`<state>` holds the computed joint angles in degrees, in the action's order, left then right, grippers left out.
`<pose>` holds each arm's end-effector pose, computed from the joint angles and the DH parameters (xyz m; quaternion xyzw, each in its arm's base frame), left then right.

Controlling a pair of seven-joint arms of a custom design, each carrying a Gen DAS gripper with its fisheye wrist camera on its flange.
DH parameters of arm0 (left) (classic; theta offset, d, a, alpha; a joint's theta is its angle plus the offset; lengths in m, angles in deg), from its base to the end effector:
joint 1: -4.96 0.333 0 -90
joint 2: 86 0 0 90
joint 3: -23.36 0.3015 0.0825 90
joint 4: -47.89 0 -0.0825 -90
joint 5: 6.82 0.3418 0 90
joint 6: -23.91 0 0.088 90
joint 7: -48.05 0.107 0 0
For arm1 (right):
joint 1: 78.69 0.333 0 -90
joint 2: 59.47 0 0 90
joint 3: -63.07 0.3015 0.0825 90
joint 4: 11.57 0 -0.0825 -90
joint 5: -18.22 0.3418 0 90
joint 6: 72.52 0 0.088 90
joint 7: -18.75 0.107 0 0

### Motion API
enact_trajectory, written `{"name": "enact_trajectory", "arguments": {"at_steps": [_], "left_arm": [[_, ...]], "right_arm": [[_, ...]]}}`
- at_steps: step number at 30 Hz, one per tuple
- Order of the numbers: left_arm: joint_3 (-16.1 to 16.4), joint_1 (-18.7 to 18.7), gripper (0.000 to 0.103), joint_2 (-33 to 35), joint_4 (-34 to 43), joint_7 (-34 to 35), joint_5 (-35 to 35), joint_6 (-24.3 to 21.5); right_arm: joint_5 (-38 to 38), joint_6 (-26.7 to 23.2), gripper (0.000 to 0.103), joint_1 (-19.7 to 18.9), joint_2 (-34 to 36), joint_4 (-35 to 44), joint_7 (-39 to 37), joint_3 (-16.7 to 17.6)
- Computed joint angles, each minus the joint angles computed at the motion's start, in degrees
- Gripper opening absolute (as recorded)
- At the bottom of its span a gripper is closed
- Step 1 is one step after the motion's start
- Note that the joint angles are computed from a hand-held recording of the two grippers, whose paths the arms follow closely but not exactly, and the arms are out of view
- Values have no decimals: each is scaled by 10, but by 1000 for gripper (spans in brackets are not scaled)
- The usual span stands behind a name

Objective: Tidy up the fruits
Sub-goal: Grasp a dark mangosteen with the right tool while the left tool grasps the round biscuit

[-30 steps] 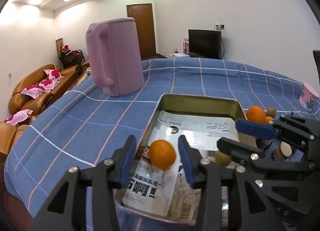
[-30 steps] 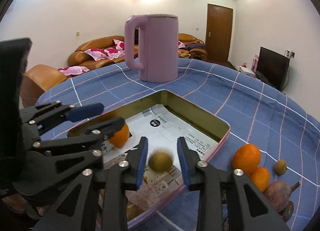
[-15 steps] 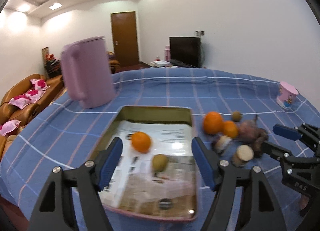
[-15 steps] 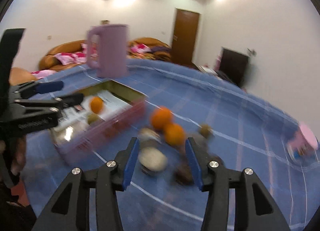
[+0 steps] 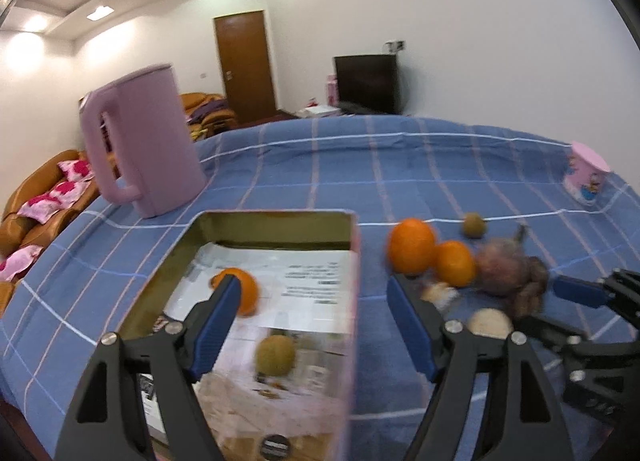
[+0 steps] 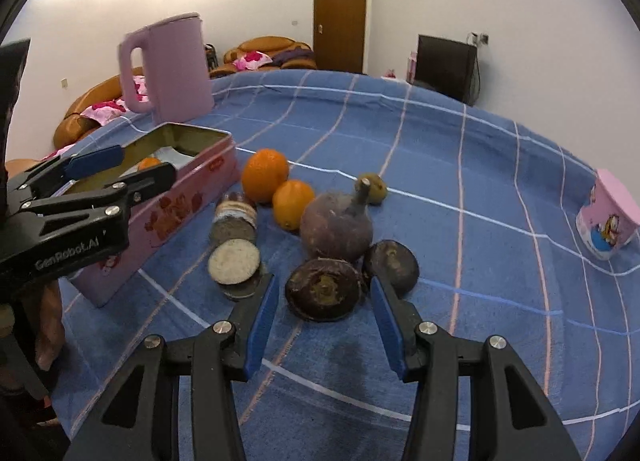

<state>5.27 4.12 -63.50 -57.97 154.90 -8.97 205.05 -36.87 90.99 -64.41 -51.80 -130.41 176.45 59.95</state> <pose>0.6221 -0.1797 0.4480 -0.4531 0.7668 -0.3637 0.2728 0.5472 0.1541 0.4325 -0.6057 0.6948 -0.2941 0.2528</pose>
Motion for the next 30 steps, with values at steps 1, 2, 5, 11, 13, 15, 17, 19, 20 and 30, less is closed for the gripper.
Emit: {"name": "enact_trajectory", "arguments": {"at_steps": [1, 2, 5, 11, 13, 15, 17, 19, 20, 30], "left_arm": [[27, -20, 78, 5, 11, -14, 5, -6], [42, -30, 80, 9, 18, -24, 8, -10], [146, -110, 90, 16, 28, -83, 31, 16], [169, -108, 91, 34, 59, -130, 68, 8], [137, -78, 91, 26, 45, -123, 70, 18], [87, -37, 91, 19, 30, -105, 67, 30], [18, 17, 92, 5, 4, -78, 62, 42], [-40, 60, 95, -7, -20, -55, 62, 49], [-69, 82, 96, -10, -29, -44, 61, 52], [-185, 146, 96, -27, -77, 25, 46, 25]], "right_arm": [[7, 5, 50, -2, 2, 0, -5, 1], [10, 10, 50, -3, 1, -4, -8, 0], [35, 8, 50, -4, 8, 2, -34, 1], [79, 3, 50, 2, 18, 12, -74, 0], [91, -2, 50, 4, 23, 17, -84, -1], [115, -4, 50, 3, 27, 21, -104, 0], [138, 1, 50, 2, 29, 19, -123, 0], [140, 12, 45, 5, 26, 14, -120, -7], [114, 20, 45, 14, 21, 8, -94, -17], [-176, -60, 45, 14, -48, -26, 216, -12]]}}
